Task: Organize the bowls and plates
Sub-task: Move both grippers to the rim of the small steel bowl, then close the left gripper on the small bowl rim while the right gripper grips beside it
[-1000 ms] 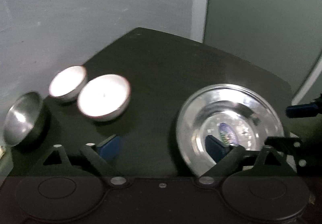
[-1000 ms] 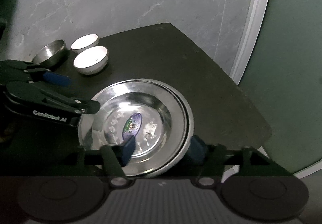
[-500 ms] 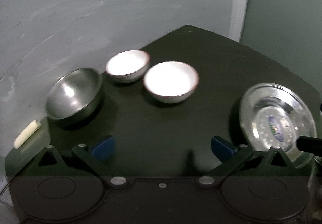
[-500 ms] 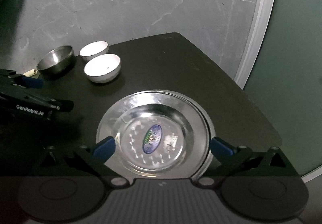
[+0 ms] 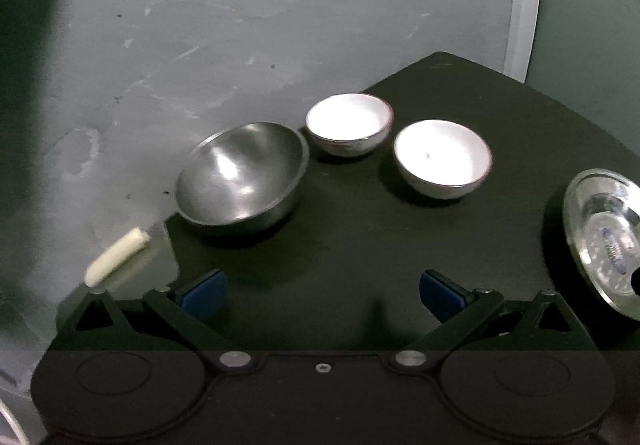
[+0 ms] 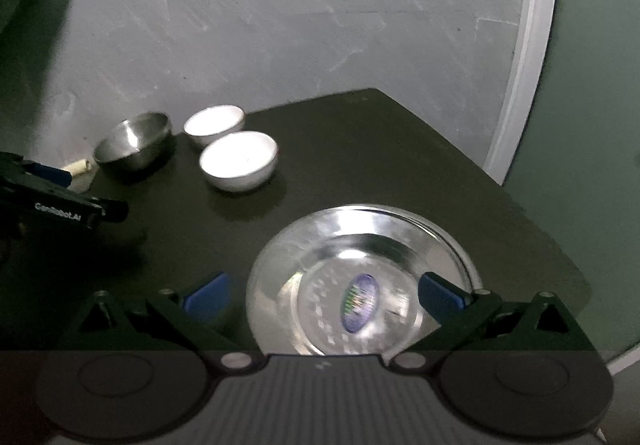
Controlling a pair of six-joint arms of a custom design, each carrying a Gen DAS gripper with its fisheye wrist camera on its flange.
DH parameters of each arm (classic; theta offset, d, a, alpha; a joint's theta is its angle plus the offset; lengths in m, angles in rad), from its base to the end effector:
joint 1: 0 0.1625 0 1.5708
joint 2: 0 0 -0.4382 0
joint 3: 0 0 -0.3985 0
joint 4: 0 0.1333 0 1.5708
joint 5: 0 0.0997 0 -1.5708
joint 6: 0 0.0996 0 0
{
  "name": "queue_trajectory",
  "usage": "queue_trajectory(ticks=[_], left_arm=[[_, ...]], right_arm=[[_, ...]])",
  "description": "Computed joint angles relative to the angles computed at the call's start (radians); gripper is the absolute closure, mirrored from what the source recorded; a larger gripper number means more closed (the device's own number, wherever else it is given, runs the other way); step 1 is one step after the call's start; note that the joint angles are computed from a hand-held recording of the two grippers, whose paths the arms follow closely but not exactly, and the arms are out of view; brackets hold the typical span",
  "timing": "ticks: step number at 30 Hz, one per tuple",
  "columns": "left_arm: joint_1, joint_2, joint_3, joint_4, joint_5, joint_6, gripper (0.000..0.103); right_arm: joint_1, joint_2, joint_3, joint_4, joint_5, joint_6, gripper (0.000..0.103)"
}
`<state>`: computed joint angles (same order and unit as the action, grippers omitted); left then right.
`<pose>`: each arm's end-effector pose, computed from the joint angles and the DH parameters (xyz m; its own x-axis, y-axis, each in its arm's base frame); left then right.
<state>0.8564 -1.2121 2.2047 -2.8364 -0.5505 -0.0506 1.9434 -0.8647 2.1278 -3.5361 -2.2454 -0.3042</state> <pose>-0.1507 -0.5068 0.2158 -0.5770 0.1321 -0.8060 0.6025 0.7351 -0.3108 0.2597 -0.4690 0.1212 -0.7508 -0.1257 0.6484 -0.5270 0.7058 -0.4734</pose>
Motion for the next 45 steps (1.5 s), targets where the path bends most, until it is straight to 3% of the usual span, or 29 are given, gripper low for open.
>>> queue_trajectory(ticks=[10,25,29,36,42,45], left_arm=[[0.058,-0.025,-0.034,-0.123,0.07,0.164,0.001],[0.152,0.04,-0.164,-0.255,0.03,0.446,0.001],[0.168,0.05,-0.182,-0.258,0.013,0.472,0.001],[0.196,0.066,-0.203,-0.262,-0.003,0.461,0.001],[0.21,0.08,-0.215,-0.291,0.003,0.485,0.001],[0.215,0.083,-0.219,-0.291,0.001,0.488,0.001]], right_arm=[[0.024,0.069,-0.058,0.01,0.062,-0.015,0.0],[0.05,0.197,-0.212,0.063,0.131,-0.016,0.0],[0.046,0.232,-0.266,0.061,0.155,0.002,0.0],[0.024,0.274,-0.359,0.121,0.229,0.15,0.006],[0.027,0.324,-0.417,0.101,0.237,0.125,0.006],[0.031,0.347,-0.454,0.116,0.231,0.121,0.013]])
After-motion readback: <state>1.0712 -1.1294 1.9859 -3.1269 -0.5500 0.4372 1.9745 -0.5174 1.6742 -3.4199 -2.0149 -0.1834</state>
